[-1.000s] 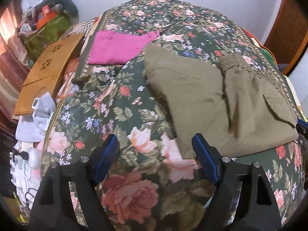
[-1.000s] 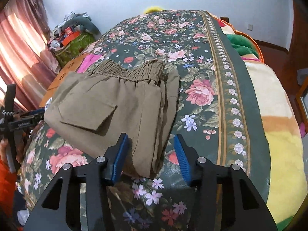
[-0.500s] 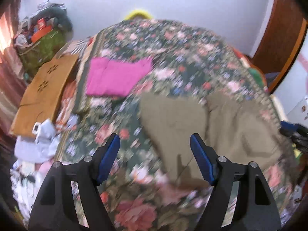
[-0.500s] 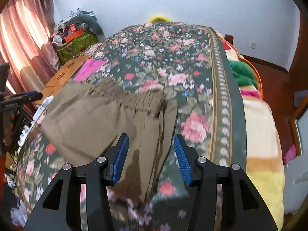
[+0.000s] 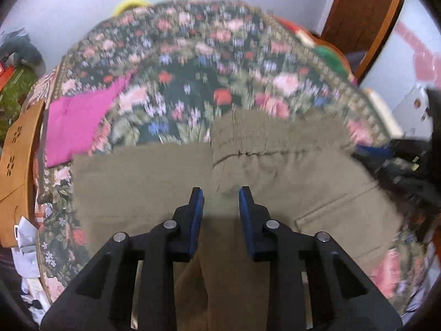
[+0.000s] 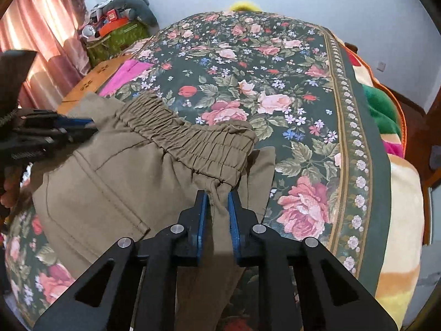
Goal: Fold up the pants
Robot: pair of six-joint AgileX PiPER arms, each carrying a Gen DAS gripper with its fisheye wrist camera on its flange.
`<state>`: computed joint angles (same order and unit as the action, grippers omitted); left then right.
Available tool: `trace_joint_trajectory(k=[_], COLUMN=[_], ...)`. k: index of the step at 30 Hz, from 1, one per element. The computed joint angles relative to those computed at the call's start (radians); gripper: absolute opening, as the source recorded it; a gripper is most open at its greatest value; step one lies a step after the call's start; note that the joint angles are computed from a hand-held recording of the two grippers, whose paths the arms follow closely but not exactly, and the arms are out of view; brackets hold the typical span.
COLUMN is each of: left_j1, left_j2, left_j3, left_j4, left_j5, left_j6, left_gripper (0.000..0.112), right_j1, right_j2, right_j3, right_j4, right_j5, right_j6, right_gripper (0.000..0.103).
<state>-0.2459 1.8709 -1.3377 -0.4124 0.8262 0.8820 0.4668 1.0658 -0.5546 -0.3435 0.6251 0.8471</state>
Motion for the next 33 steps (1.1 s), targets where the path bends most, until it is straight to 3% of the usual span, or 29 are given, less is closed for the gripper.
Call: trace_joint_trajectory(k=[5,8,10,15,17,21,25,33], left_j1=[0.023,0.031,0.047,0.131,0.165,0.213,0.247,0.256], left_j2=[0.026,0.011,-0.02,-0.072,-0.074,-0.045,0.017,0.124], left_j3=[-0.014,-0.005,0.009,0.005,-0.012,-0.041,-0.082,-0.163], left_j4=[-0.022,-0.034,-0.044,-0.111,-0.112,-0.092,-0.048,-0.068], left_j5=[0.01,0.015,0.011,0.032,0.036,0.03,0.055,0.161], left_j6=[0.01,0.009,0.023,0.075,0.074,0.057,0.009,-0.038], left_gripper=[0.029,0.029,0.029,0.03,0.031,0.05,0.05,0.054], right_j1=[-0.015,0.009,0.028,0.108,0.131,0.148,0.094,-0.196], right_j2=[0.019,0.014,0.004,-0.065,-0.084,-0.113,-0.106,-0.09], right_j3=[0.006,-0.011,-0.021,-0.027,-0.026,-0.005,0.028,0.087], right_j4=[0.017,-0.009,-0.025,-0.089,-0.105,-0.101,-0.033,0.346], right_j5=[-0.01,0.029,0.058,0.154,0.175,0.191,0.142,-0.038], right_j6=[-0.037,-0.006,0.018,0.121,0.155,0.197,0.144,-0.238], right_gripper=[0.013,0.015,0.02,0.055,0.058,0.065,0.065,0.066])
